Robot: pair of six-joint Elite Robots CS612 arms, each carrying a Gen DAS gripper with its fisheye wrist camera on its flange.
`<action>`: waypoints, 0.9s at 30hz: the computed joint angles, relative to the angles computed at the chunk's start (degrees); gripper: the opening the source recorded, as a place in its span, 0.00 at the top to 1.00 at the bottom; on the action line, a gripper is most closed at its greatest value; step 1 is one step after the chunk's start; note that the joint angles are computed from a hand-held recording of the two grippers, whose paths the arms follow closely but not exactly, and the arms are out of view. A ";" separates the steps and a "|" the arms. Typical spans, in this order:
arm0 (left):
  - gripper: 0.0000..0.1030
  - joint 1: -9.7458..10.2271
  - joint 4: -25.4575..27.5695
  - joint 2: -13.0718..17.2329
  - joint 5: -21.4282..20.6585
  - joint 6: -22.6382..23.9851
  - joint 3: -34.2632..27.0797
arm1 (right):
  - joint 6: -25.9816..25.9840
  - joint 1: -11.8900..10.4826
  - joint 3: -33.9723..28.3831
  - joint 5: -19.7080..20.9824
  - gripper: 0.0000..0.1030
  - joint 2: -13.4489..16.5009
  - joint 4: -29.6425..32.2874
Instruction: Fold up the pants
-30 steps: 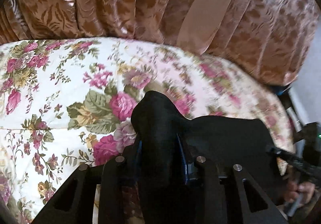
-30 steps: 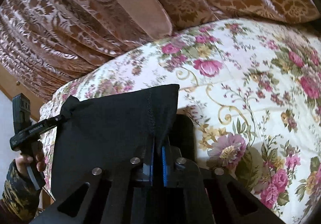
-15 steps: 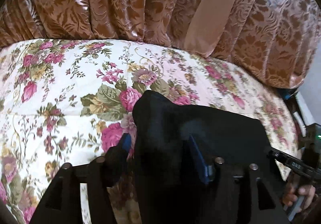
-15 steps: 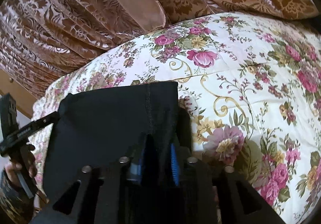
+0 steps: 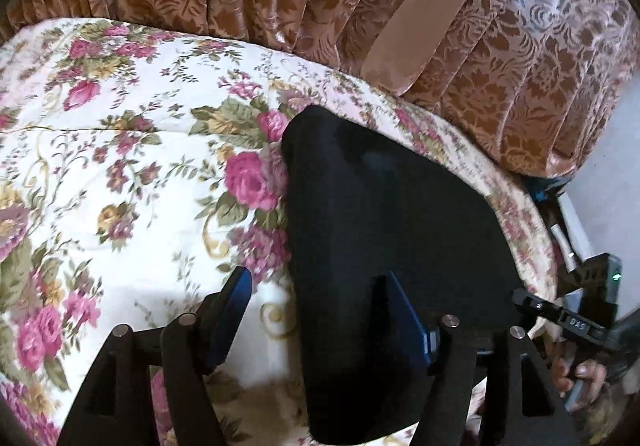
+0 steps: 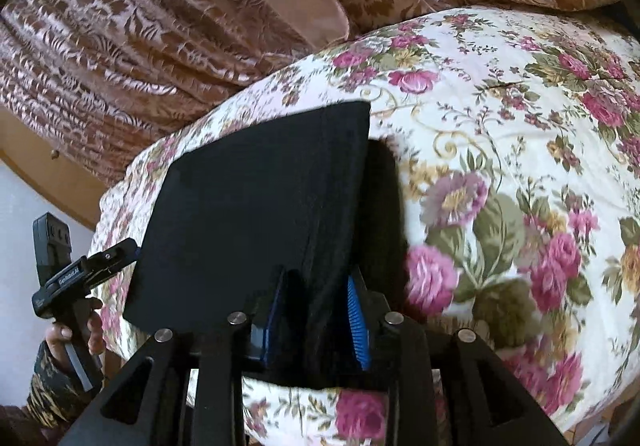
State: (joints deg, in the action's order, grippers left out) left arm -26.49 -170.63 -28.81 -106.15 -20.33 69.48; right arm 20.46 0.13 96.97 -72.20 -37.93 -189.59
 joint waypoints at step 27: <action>0.23 -1.50 1.14 0.44 4.76 11.57 -1.31 | 2.73 -3.64 -5.23 9.92 0.36 3.48 4.33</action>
State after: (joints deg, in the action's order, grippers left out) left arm -27.99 -169.48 -28.37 -101.38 -8.76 68.17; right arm 23.19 -3.51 91.74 -62.27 -34.45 -185.25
